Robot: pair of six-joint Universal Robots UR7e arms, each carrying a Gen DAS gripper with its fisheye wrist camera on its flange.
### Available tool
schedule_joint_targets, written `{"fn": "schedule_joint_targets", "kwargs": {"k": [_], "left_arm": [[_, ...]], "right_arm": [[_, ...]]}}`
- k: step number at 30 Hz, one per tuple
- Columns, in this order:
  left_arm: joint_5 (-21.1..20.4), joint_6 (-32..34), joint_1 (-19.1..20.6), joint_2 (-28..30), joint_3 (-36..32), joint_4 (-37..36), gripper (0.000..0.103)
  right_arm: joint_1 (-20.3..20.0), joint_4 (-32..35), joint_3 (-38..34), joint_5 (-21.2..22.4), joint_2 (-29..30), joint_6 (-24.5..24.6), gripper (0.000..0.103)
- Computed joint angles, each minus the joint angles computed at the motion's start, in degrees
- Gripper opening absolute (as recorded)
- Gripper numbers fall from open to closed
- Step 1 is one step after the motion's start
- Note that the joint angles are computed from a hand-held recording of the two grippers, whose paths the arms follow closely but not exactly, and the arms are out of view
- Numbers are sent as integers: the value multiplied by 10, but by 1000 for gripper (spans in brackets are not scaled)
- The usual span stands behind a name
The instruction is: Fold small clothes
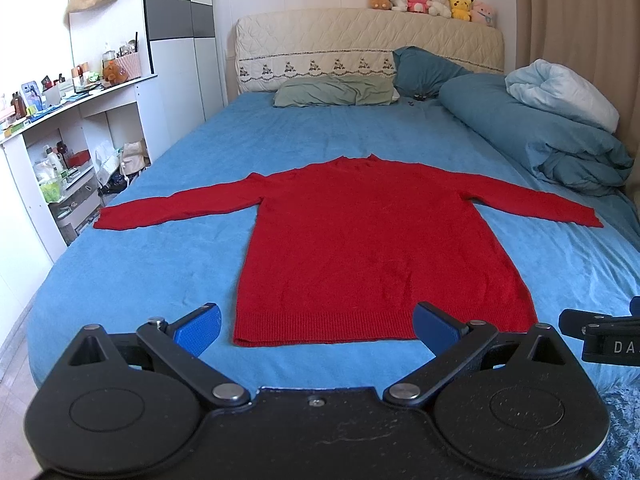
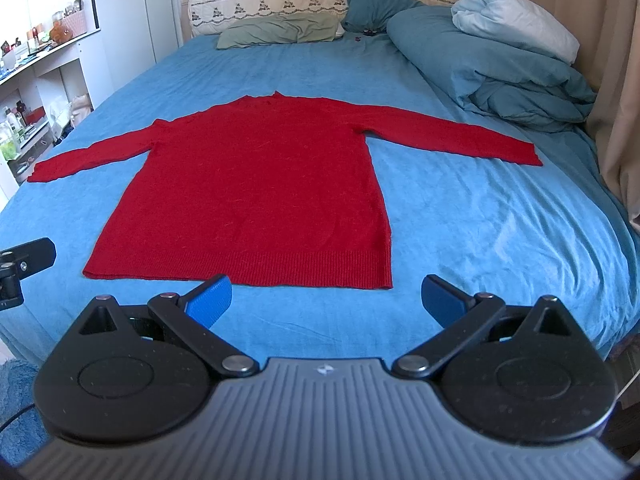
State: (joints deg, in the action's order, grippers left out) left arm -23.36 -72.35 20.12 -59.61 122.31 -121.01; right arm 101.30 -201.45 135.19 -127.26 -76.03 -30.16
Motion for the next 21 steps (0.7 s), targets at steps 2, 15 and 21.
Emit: {"fn": "schedule_joint_targets", "kwargs": {"k": [2, 15, 21], "left_arm": [[0, 0, 0, -1, 0, 2, 103], [1, -4, -1, -2, 1, 4, 103], [1, -5, -1, -2, 0, 6, 103]], "right_arm": [[2, 0, 0, -2, 1, 1, 103], [-4, -2, 2, 4, -2, -3, 103], [11, 2, -2, -7, 4, 7, 103]]}}
